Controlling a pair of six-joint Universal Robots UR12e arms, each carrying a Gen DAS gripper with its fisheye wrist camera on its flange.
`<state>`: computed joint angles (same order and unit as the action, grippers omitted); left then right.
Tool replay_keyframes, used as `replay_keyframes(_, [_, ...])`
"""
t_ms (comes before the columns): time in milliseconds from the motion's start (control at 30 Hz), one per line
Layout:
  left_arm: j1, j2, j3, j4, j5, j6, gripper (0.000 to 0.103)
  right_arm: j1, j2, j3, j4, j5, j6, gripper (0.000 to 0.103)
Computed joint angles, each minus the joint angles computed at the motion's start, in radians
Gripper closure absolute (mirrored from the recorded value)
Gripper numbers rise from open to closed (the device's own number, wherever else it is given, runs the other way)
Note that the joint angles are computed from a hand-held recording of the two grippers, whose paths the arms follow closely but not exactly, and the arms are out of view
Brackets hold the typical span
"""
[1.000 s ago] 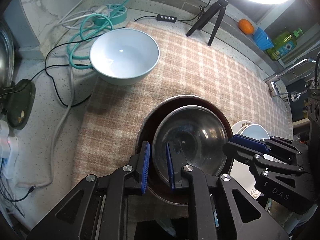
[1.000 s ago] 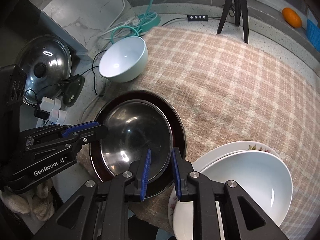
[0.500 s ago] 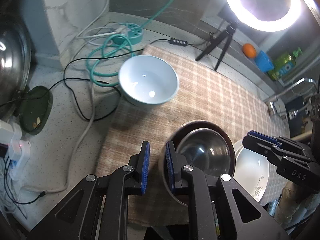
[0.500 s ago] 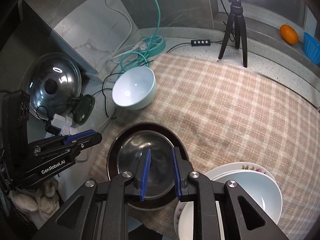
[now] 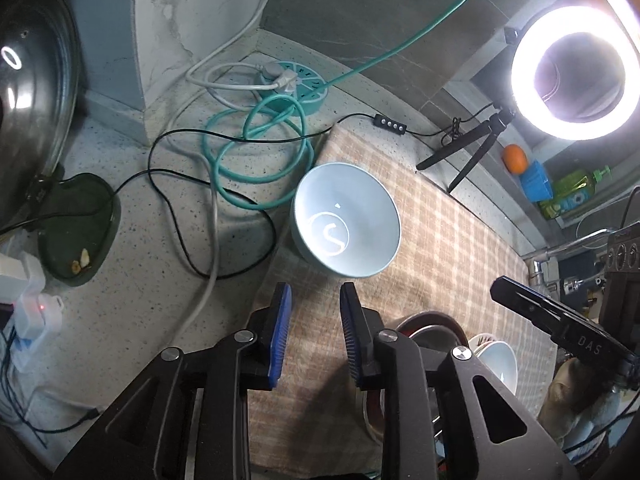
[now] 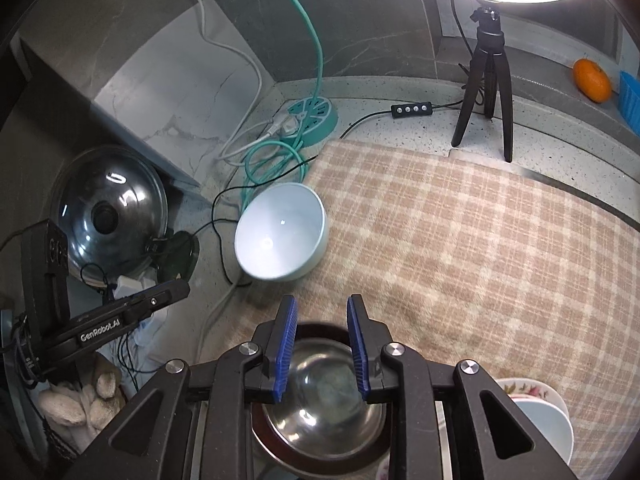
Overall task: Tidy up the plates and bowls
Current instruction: 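Move both grippers to the pale blue ceramic bowl rim, then close both grippers on the rim of the pale blue ceramic bowl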
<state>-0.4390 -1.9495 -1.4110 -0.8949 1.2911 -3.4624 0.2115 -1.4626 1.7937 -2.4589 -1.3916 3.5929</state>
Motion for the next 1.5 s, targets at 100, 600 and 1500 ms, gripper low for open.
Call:
replay_keyframes(100, [0.001, -0.017, 0.020, -0.002, -0.005, -0.003, 0.080, -0.006, 0.022, -0.017, -0.002, 0.014, 0.018, 0.080])
replay_keyframes(600, [0.010, -0.116, 0.129, -0.062, -0.036, -0.023, 0.080, -0.021, 0.142, -0.117, 0.039, 0.067, 0.053, 0.080])
replay_keyframes(1500, [0.005, -0.162, 0.175, -0.135, -0.033, 0.018, 0.080, -0.001, 0.218, -0.191, 0.141, 0.036, 0.005, 0.080])
